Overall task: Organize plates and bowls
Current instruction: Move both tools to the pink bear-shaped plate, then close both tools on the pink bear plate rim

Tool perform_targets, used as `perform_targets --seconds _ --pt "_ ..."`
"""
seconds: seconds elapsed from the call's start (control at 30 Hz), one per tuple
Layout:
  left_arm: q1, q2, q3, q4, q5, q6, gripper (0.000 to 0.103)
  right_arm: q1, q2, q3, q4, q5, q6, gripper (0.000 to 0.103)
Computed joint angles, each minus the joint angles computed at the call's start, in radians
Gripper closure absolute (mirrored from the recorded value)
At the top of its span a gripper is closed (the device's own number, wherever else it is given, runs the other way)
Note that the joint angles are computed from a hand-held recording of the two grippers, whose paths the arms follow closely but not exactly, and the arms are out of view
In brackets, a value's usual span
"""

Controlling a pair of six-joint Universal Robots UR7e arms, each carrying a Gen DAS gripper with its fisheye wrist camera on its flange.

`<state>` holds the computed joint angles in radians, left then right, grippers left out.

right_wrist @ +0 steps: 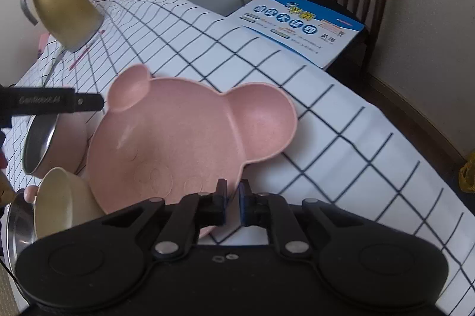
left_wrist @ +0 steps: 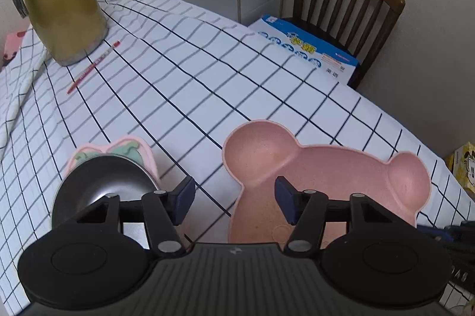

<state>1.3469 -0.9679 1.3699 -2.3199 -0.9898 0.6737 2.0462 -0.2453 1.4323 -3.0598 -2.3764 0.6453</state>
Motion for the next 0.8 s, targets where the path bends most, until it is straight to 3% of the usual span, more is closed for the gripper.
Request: perform_targets --seconds 0.2,0.4,0.6,0.8 --pt "-0.003 -0.005 0.029 0.061 0.040 -0.015 0.059 -0.007 -0.038 0.058 -0.006 -0.012 0.001 0.097" --pt "0.000 -0.017 0.033 0.189 0.024 -0.104 0.073 -0.009 -0.058 0.098 -0.028 -0.019 0.007 0.097" --pt "-0.003 -0.042 0.078 0.154 0.034 -0.140 0.088 -0.006 -0.074 0.125 -0.028 -0.010 0.018 0.097" --pt "-0.006 -0.084 0.119 0.136 0.008 -0.175 0.090 0.005 -0.094 0.159 -0.059 -0.008 -0.002 0.097"
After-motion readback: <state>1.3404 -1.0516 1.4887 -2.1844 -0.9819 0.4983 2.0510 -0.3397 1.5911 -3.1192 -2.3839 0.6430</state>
